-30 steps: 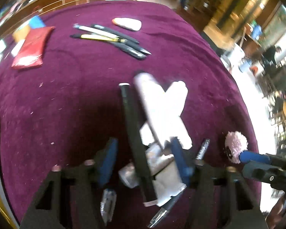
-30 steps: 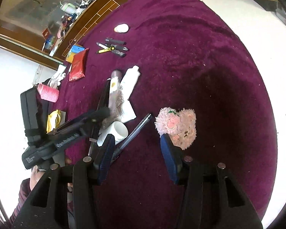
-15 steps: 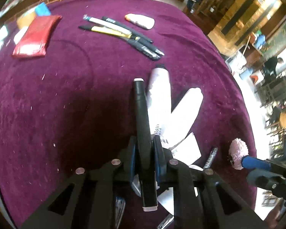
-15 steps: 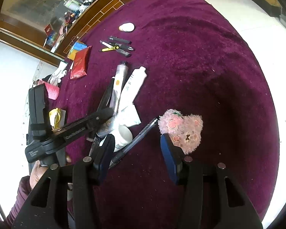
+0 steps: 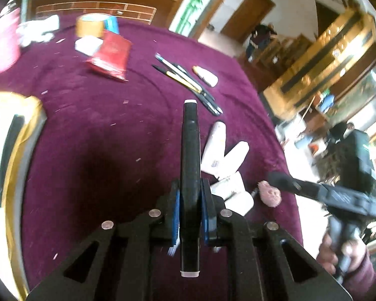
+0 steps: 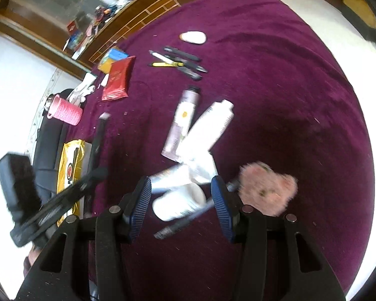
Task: Organize objects
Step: 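Grasp the white cream tube with the right tool while left holds the black marker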
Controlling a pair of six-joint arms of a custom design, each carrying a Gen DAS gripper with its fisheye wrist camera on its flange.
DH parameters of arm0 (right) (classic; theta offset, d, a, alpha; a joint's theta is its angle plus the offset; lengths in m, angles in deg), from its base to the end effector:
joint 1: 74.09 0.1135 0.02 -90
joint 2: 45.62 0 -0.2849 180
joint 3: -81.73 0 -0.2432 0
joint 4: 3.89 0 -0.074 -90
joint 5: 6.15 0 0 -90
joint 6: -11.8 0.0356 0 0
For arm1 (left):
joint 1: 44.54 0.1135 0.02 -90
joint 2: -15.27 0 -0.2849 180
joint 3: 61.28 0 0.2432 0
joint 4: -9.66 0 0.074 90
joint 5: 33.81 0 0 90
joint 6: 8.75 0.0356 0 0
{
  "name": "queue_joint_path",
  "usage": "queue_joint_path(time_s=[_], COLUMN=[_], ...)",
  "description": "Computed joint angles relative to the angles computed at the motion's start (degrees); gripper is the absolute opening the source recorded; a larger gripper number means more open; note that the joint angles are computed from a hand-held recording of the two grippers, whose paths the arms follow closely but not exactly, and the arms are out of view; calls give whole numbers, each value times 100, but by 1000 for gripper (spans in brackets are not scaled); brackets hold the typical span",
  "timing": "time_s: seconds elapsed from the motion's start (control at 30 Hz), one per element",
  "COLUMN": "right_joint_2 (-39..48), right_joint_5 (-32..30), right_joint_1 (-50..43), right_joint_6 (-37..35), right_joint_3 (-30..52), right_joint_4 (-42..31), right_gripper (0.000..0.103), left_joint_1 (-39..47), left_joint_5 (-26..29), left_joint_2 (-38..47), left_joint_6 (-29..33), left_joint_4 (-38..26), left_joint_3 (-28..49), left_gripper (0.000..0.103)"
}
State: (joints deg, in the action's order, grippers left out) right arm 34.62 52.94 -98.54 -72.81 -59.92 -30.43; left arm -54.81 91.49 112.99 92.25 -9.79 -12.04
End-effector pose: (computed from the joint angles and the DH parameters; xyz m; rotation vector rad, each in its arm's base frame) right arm 0.1816 -0.0625 0.1347 0.5406 2.5642 0.6310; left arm 0.2504 -0.0663 0.1182 0.6474 2.5613 -0.8357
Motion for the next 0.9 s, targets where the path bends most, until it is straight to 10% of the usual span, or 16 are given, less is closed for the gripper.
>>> queue_joint_path(time_s=[0.5, 0.7, 0.9], right_joint_2=[2970, 2743, 2487], right_joint_5=[2308, 2265, 2007], right_joint_1=[1946, 2179, 2067], right_joint_6=[1222, 1611, 2070], right_joint_3=[2182, 1818, 1358], right_joint_4=[352, 836, 1209], right_gripper=[50, 5, 1], left_joint_1=[2961, 3922, 4421], left_joint_5=[818, 780, 622], left_joint_2=[-193, 378, 999], left_joint_6=[2643, 3344, 3733], left_joint_4=[-1920, -2523, -2935], left_joint_3=[-125, 509, 1121], left_gripper=[11, 11, 11])
